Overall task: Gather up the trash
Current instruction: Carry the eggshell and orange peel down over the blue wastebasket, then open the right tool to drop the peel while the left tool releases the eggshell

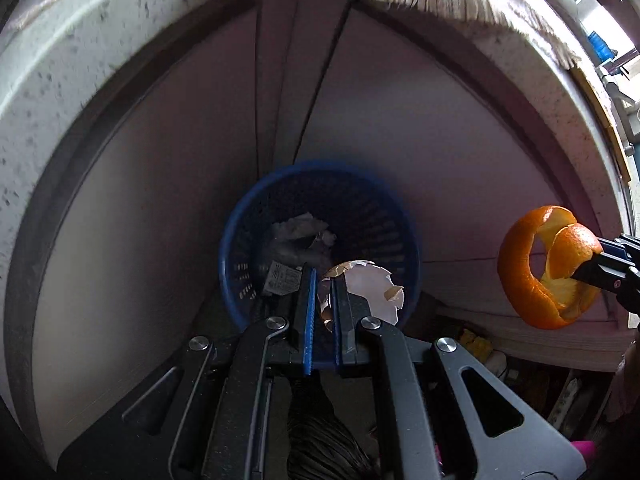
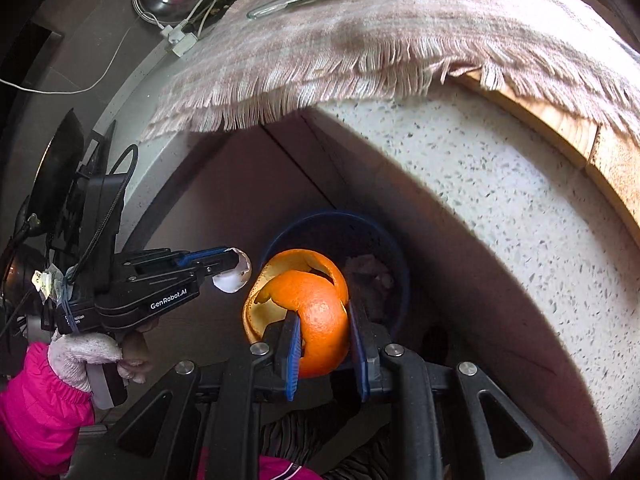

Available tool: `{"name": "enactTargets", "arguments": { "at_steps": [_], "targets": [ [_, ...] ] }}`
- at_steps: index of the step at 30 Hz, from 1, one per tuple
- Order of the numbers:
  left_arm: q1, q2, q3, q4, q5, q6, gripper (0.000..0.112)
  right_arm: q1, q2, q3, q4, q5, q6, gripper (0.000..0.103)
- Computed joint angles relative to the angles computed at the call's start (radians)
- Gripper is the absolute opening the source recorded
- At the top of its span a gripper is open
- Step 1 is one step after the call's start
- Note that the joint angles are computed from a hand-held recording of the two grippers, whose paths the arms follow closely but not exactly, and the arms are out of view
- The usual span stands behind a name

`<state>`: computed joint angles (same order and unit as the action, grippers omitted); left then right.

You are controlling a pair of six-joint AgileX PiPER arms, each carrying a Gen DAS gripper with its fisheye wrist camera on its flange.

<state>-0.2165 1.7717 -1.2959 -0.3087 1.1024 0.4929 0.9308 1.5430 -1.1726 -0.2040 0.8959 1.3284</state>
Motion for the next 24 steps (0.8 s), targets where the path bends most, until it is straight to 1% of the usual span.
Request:
{"name": "enactTargets", "arguments": {
  "at_steps": [7, 11, 15, 16, 19, 24],
  "targets": [
    [-0.004, 0.017, 0.087, -0.005, -0.077, 0.007, 0.005, -0.015, 0.078, 0.03, 0.039, -0.06, -0.033, 0.021],
    [-0.02, 0.013, 0.147, -0.004, -0.127, 0.03, 0.005, -0.022, 0.117, 0.039, 0.053, -0.083, -0.044, 0.021],
    [-0.033, 0.035, 0.173, -0.008, -0.167, 0.042, 0.005, -0.028, 0.143, 0.048, 0.055, -0.1, -0.036, 0.021],
    [-0.027, 0.025, 0.176, -0.006, -0.157, 0.043, 0.005, -0.03, 0.151, 0.045, 0.055, -0.102, -0.033, 0.021],
    [-0.026, 0.04, 0.183, -0.009, -0.167, 0.046, 0.005, -0.03, 0.163, 0.052, 0.052, -0.109, -0.022, 0.021],
    [-0.035, 0.054, 0.21, -0.003, -0.202, 0.064, 0.005, -0.029, 0.187, 0.051, 0.054, -0.121, -0.019, 0.021]
  ]
}}
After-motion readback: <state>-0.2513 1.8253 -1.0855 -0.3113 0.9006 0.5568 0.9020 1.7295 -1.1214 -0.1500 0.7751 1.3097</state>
